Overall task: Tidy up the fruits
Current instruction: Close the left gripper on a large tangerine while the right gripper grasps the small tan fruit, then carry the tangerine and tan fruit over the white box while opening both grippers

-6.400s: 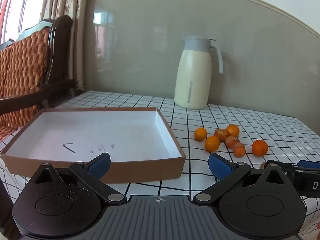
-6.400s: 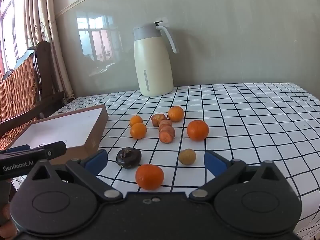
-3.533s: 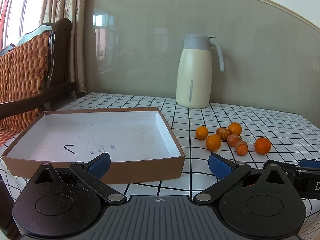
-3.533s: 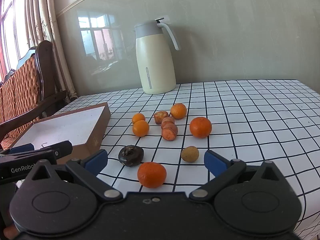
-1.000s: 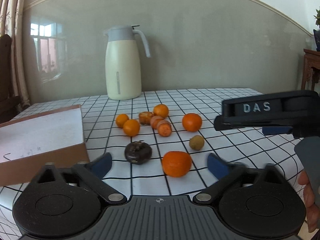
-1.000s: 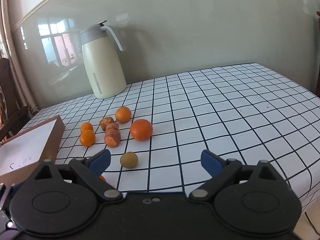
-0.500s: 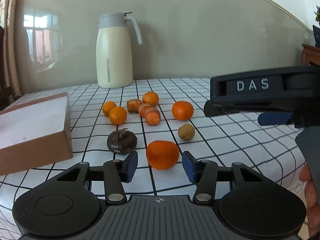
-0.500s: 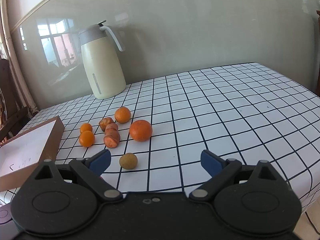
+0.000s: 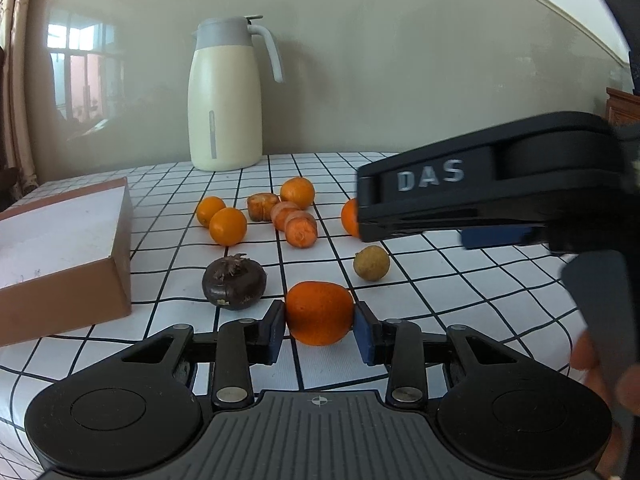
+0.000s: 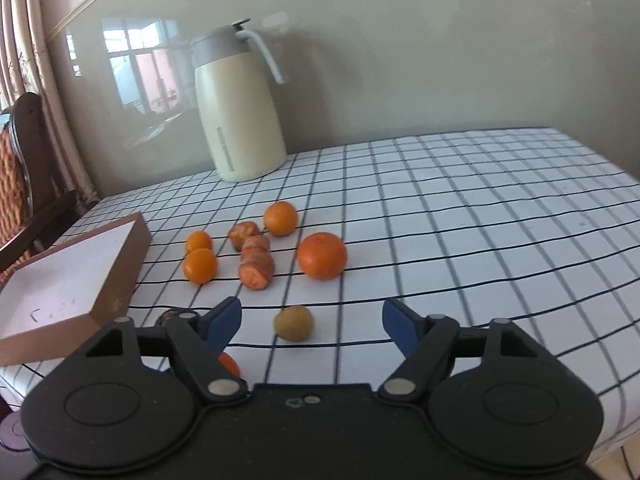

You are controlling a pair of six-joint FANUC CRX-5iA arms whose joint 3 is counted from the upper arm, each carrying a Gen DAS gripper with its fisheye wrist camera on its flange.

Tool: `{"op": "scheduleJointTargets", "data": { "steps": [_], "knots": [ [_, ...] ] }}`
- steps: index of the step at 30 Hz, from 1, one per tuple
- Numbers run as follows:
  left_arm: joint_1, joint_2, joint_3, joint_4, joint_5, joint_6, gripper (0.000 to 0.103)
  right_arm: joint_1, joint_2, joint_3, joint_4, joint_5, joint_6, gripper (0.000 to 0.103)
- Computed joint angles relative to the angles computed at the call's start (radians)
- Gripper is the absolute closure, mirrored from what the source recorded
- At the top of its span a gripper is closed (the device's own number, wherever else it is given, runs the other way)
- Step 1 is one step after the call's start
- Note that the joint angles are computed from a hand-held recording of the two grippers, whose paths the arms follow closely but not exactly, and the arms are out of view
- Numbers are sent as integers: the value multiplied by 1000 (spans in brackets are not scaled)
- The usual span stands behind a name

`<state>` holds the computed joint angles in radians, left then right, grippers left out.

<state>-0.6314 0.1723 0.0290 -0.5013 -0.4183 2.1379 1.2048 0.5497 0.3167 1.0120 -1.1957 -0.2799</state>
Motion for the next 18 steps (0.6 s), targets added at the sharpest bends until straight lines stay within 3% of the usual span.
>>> {"op": "scheduleJointTargets", "data": {
  "steps": [4, 15, 18],
  "knots": [
    [3, -8, -1, -16, -20, 16, 67, -15, 10, 16, -31, 32, 15, 43],
    [-21, 7, 45, -121, -101, 111, 67, -33, 39, 61, -106, 68, 91, 83],
    [-26, 8, 47, -137, -106, 132, 67, -31, 35, 56, -106, 72, 97, 84]
  ]
}}
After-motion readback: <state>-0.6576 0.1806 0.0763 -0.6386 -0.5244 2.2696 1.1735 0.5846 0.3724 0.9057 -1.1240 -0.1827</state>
